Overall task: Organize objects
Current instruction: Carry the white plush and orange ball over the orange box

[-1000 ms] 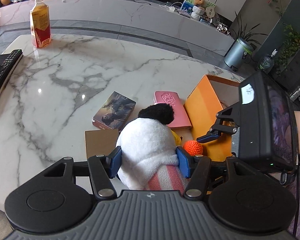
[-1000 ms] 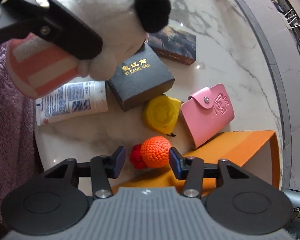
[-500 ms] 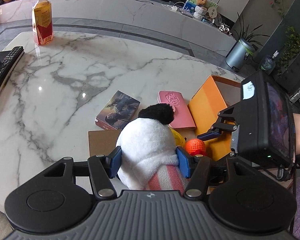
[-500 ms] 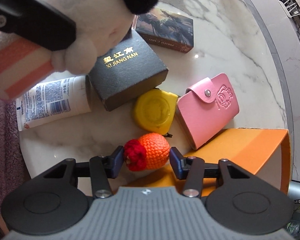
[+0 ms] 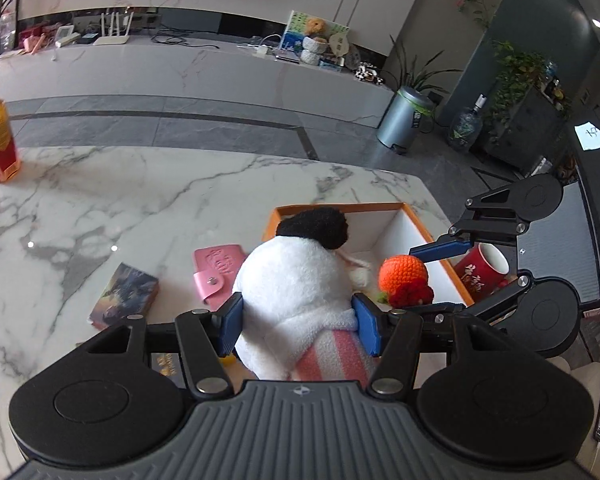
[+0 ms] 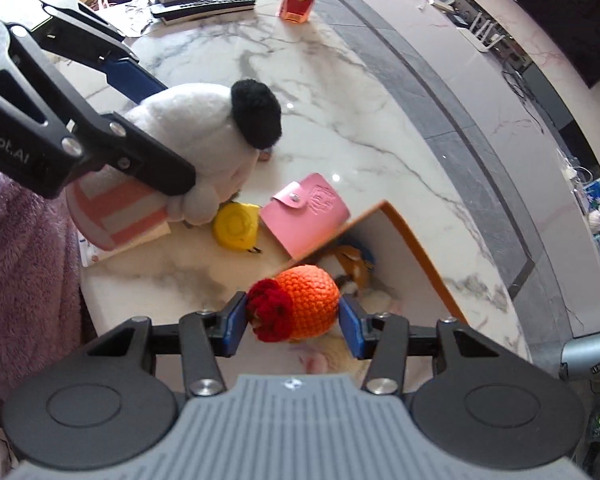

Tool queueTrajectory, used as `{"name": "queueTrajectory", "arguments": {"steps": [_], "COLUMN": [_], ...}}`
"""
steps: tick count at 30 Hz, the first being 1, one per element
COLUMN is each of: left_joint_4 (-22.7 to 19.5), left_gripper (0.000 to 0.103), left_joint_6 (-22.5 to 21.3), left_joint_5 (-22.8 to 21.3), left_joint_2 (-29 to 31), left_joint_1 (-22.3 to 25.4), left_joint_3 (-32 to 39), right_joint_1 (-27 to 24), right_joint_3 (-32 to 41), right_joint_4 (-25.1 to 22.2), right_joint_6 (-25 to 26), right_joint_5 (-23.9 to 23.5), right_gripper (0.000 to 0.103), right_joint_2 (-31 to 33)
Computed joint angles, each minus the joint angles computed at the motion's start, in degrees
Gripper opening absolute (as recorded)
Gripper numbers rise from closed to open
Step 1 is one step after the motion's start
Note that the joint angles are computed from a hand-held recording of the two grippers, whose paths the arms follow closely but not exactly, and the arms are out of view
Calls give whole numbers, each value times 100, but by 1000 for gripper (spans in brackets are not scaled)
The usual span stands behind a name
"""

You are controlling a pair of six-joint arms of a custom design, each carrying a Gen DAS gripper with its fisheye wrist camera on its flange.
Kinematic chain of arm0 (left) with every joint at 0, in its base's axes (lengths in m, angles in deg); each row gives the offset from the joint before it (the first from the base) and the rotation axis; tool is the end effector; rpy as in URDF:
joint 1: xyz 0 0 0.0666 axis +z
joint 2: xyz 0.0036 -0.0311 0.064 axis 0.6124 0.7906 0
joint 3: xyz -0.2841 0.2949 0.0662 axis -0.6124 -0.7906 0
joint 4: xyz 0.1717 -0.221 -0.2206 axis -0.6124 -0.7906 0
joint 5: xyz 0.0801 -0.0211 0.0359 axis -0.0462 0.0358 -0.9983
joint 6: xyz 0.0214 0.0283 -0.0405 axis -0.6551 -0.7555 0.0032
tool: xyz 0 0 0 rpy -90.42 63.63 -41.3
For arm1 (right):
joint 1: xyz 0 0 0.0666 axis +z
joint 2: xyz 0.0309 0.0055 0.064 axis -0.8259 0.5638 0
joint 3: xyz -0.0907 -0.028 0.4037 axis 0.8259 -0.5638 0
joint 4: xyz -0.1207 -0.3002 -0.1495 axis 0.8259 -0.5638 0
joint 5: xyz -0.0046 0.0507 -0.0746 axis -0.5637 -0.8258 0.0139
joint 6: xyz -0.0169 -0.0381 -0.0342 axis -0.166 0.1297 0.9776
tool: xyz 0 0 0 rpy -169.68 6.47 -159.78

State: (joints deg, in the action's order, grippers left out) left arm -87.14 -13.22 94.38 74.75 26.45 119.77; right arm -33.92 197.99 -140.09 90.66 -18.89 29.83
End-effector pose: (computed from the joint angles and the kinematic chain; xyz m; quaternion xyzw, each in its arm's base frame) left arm 0.3945 -0.0841 0.4968 -0.0168 0.9236 -0.1500 0.3523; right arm 0.5078 0.2066 0.5019 -0.6101 0.7544 -0.0115 0.2420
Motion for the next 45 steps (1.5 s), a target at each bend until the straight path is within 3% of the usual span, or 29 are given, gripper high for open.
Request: {"name": "queueTrajectory", "arguments": {"steps": [6, 10, 14, 21, 32, 36, 41, 45], "left_joint_4": [77, -3, 3, 12, 447, 1312, 1181, 844], "left_gripper": [66, 66, 66, 66, 65, 65, 65, 68], "left_joint_6": [138, 160, 384, 464, 516, 493, 545, 576], "left_joint_5": [268, 264, 533, 574, 616, 416, 317, 350], "left_joint_2": [952, 1667, 2248, 2891, 3073, 2814, 2974, 3041], "left_joint_1": [-489, -692, -734, -788, -780, -845, -881, -819], "left_joint_3": [756, 1337, 1755, 2214, 2201, 1723, 1771, 1827], "right_joint_1": [-659, -960, -1081, -1168, -1140, -1150, -1066, -1014], "right_joint_3": [-316, -292, -178, 229, 1100, 1230, 1026, 1069], "right_joint_4": [260, 276, 304, 150, -785, -1184, -960, -1049], "right_joint_6": [540, 793, 997, 1055, 1146, 1271, 915, 458], "right_joint_5": [175, 18, -133, -115, -73, -221, -141, -217], "right_gripper": [51, 51, 51, 51, 51, 51, 51, 51], "right_joint_2": [-43, 104, 317, 782, 1217, 1201, 1157, 1291]}}
